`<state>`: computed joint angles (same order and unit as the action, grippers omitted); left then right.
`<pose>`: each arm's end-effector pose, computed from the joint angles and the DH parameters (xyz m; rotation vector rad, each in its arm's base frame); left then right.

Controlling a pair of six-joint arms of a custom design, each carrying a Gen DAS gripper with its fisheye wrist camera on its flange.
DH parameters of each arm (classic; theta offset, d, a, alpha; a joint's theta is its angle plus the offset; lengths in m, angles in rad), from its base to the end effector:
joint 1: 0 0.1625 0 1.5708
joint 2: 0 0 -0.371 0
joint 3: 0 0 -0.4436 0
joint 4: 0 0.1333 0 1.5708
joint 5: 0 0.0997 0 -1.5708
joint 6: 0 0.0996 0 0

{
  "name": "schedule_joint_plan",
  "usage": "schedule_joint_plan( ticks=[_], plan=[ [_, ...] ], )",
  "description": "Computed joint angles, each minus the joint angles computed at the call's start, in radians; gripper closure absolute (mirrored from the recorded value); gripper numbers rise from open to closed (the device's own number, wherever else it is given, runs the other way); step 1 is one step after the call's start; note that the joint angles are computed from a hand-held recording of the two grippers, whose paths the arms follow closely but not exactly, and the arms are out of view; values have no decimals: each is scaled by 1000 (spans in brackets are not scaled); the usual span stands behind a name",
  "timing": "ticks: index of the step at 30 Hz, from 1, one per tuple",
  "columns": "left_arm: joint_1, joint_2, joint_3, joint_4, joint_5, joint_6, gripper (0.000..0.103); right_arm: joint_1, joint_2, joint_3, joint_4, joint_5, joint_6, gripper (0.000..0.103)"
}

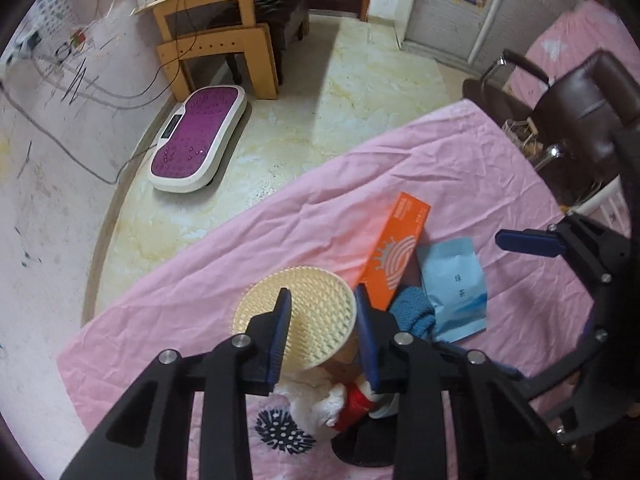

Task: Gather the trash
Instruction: 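Grasp the round beige brush with the left tool while the right tool grasps the blue tea packet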

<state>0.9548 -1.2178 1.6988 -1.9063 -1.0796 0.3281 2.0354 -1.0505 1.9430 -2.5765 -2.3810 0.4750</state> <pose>-0.2038 -0.6000 0.2040 1.2405 2.3239 0.0953 0.3099 -0.4818 0.0820 -0.0709 -2.4028 0.5879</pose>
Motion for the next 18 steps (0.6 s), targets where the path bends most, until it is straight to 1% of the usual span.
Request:
schedule_joint_plan(
  ticks=[2, 4, 7, 11, 13, 14, 15, 16, 18],
  plan=[
    [15, -7, -8, 3, -14, -14, 75, -4, 8, -13, 23, -14, 25, 8],
    [25, -12, -10, -3, -15, -22, 78, -11, 12, -23, 39, -20, 61, 8],
    [38, -27, -10, -6, -15, -27, 79, -18, 2, -18, 18, -21, 98, 8],
    [48, -41, 0, -18, -27, -23, 80, -18, -17, -6, 2, -43, 138, 8],
    [53, -43, -1, -19, -35, -24, 80, -23, -42, 19, -35, -21, 149, 8],
    [53, -44, 2, -24, -36, -24, 80, -20, -48, 23, -26, -27, 159, 8],
    [53, -44, 3, -27, -37, -23, 80, -16, -46, 18, 7, -47, 176, 10],
    [53, -46, 6, -29, -38, -24, 80, -14, -37, 7, 55, -62, 196, 23],
    [54, -47, 6, -33, -40, -23, 80, -15, -23, -12, 122, -66, 230, 47]
  ],
)
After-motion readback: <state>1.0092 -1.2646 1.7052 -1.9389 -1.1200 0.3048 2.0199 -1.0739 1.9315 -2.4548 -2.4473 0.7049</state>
